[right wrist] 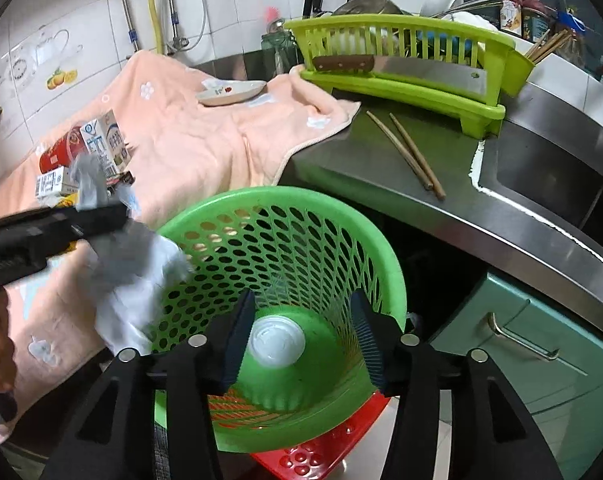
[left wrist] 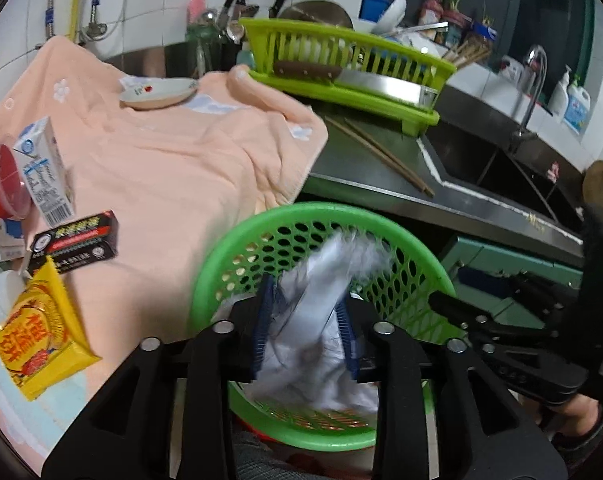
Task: Collect trash
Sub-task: 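Carry foil and lid over the green basket and open both tools, then grasp the yellow snack packet with the left tool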
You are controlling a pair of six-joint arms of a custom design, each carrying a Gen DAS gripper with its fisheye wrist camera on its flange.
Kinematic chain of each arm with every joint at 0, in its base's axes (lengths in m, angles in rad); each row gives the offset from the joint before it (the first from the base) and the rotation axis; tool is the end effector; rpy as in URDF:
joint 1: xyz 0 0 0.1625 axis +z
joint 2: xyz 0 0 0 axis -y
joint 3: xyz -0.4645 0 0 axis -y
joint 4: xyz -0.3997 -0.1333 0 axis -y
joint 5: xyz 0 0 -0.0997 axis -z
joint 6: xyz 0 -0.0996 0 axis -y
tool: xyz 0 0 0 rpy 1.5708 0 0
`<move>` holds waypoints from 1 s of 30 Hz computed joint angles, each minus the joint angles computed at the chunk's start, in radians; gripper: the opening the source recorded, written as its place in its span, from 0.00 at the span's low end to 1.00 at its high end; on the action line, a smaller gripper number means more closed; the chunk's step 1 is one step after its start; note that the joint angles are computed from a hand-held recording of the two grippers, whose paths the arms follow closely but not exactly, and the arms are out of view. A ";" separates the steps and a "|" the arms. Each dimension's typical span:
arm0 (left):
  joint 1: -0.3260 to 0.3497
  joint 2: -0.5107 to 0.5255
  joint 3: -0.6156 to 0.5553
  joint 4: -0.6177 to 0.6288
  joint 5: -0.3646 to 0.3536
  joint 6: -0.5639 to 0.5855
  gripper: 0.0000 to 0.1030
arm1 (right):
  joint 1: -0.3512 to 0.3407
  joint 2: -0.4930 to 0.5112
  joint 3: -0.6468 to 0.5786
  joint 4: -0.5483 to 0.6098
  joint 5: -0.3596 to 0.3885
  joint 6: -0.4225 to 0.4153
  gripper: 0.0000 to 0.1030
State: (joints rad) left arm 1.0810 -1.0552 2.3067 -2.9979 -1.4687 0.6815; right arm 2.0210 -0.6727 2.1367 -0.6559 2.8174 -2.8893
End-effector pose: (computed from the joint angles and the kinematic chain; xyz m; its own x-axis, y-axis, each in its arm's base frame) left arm -0.0945 -0.4822 0.1070 -0.3965 0.8986 -0.1880 0.9180 0.3899 -0.0725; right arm 0.1898 -0.3034 -0.0373 -0.6322 0.5992 0.4912 -0.1619 0.5177 -0.8401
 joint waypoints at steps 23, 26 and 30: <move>0.133 -0.105 -0.110 -0.140 0.106 -0.032 0.62 | 0.029 0.019 -0.092 0.021 -0.050 -0.118 0.57; 0.165 -0.095 -0.146 -0.140 0.133 -0.056 0.62 | 0.030 0.022 -0.109 0.026 -0.065 -0.135 0.57; 0.202 -0.075 -0.193 -0.090 0.141 -0.089 0.62 | 0.027 0.026 -0.134 0.038 -0.093 -0.157 0.57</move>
